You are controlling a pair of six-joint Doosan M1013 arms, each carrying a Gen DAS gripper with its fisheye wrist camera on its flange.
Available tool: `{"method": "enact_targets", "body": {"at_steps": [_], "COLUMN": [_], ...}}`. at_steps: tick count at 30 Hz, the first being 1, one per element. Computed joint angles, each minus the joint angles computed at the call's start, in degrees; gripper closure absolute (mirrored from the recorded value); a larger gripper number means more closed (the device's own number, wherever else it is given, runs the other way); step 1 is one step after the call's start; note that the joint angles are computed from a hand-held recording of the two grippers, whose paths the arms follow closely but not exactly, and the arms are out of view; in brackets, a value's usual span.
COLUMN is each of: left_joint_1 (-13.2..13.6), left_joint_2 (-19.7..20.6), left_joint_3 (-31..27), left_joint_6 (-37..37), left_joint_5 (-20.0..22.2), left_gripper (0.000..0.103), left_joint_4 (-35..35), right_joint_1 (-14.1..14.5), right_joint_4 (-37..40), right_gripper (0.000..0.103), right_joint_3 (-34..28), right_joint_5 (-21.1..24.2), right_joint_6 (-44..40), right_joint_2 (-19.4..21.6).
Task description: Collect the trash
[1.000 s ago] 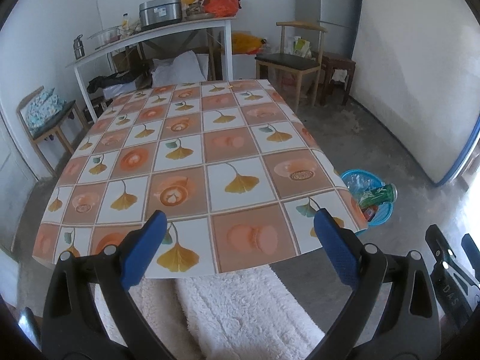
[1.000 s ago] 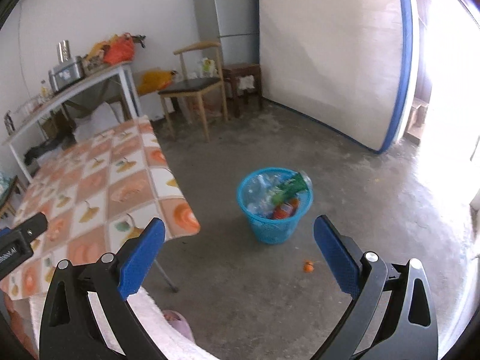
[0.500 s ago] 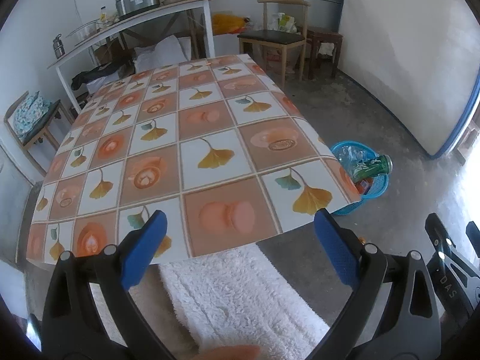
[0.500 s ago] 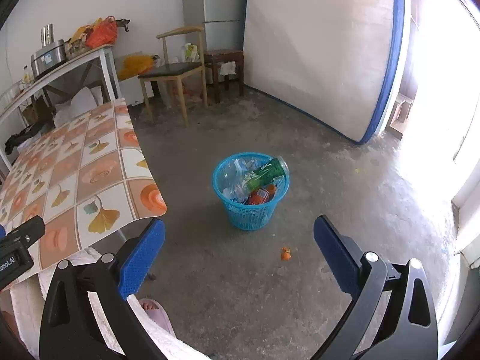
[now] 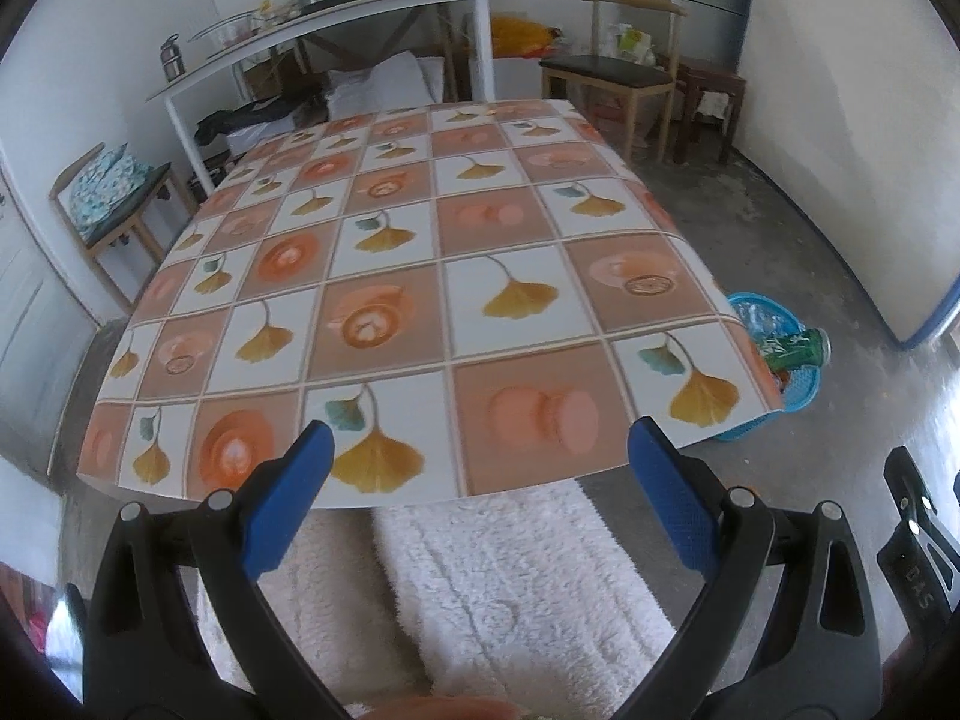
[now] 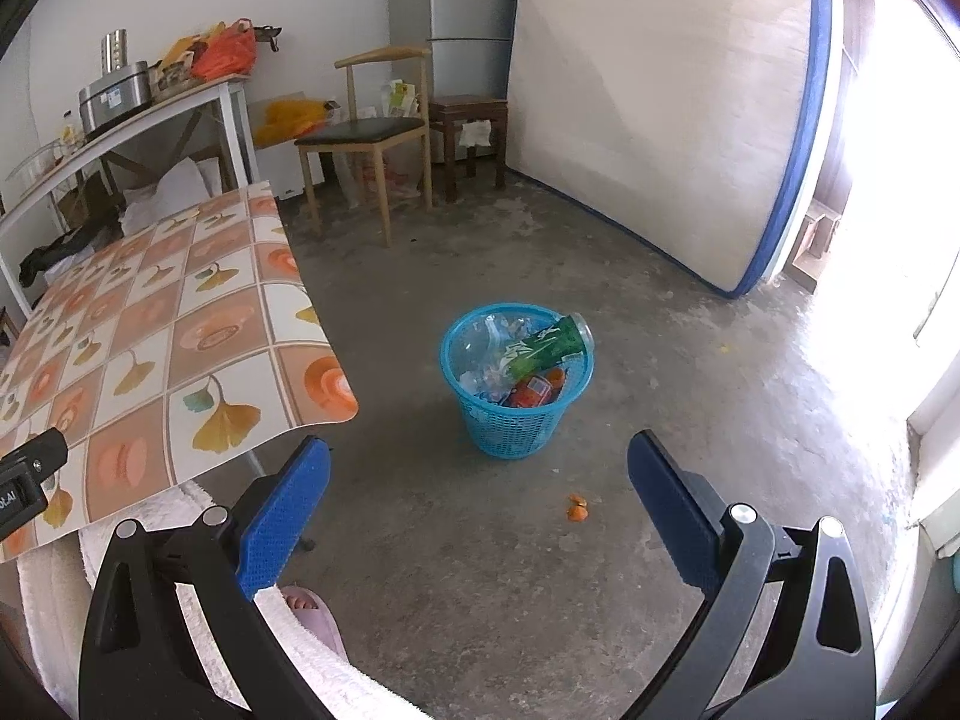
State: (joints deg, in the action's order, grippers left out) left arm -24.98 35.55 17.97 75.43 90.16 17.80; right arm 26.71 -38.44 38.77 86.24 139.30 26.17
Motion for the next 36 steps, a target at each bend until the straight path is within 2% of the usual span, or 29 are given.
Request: {"method": "enact_targets", "body": {"at_steps": [36], "left_joint_1": [0.2], "left_joint_2": [-1.1], "left_joint_3": [1.7], "left_joint_6": [0.6], "left_joint_5": [-1.2], "left_gripper": [0.009], "left_joint_4": [0.9], "right_joint_1": [0.2], "right_joint_4": [0.2], "right_gripper": [0.006], "right_joint_3": [-0.9], "right_joint_5": [-1.4], "right_joint_6": [-2.3], "right_joint_2": [0.6]}}
